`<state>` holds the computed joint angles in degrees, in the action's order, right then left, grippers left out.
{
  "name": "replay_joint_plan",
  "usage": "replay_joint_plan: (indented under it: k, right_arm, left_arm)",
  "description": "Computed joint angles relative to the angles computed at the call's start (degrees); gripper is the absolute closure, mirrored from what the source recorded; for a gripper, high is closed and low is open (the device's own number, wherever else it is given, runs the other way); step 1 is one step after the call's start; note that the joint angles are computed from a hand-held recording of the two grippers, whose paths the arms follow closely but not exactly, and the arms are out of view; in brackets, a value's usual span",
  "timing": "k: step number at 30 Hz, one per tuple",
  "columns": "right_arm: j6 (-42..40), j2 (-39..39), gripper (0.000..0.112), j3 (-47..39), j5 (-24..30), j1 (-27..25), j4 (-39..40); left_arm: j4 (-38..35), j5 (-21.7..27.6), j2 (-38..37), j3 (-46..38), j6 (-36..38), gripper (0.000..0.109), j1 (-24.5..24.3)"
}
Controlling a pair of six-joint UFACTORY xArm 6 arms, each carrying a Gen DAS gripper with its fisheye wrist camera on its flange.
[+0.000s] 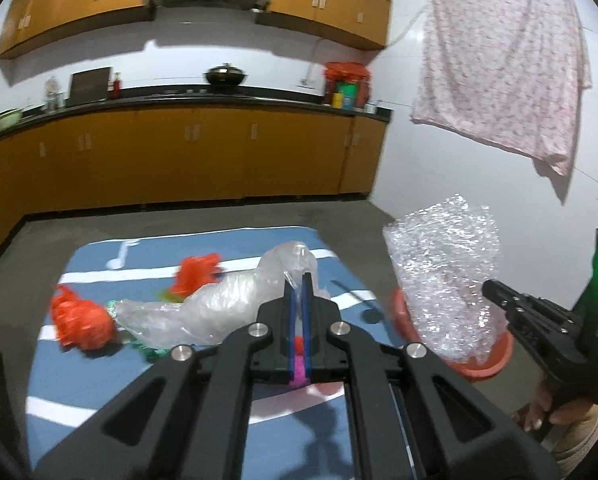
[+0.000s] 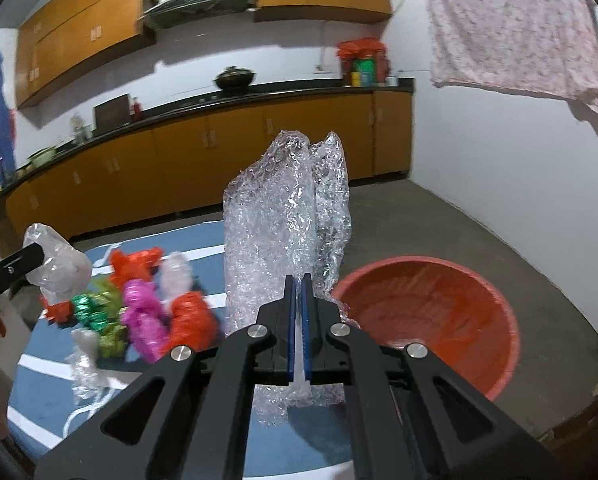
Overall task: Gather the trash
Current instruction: 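Carry the bubble wrap with the right tool while the left carries the clear bag to the basket, then open the right tool over the basket while the left tool releases the clear bag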
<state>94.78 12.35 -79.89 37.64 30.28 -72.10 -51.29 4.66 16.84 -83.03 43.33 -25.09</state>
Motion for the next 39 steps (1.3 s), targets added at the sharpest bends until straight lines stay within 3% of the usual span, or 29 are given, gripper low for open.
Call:
replay_joint_plan:
  k: [14, 25, 35, 39]
  right_arm:
    - [5.75, -8.64, 0.109, 11.82, 5.73, -5.91, 1.22]
    - [9.01, -10.62, 0.109, 16.46, 3.95, -10.80, 2.04]
    - [10.34, -8.99, 0.109, 16.35, -2.45, -13.76, 0.62]
    - [11.06, -9.75, 0.104, 18.12, -6.03, -15.38, 0.26]
  left_arm:
    - [-0.53, 11.39, 14.71, -20.36, 1.12, 0.104, -8.26]
    - [3.78, 20.44, 29.73, -40.87, -4.20, 0.104, -11.75]
    - [9.68, 26.82, 40.94, -56.41, -11.26, 0.103, -12.17]
    - [12.14, 28.62, 43.96, -60.71, -15.28, 0.082, -11.53]
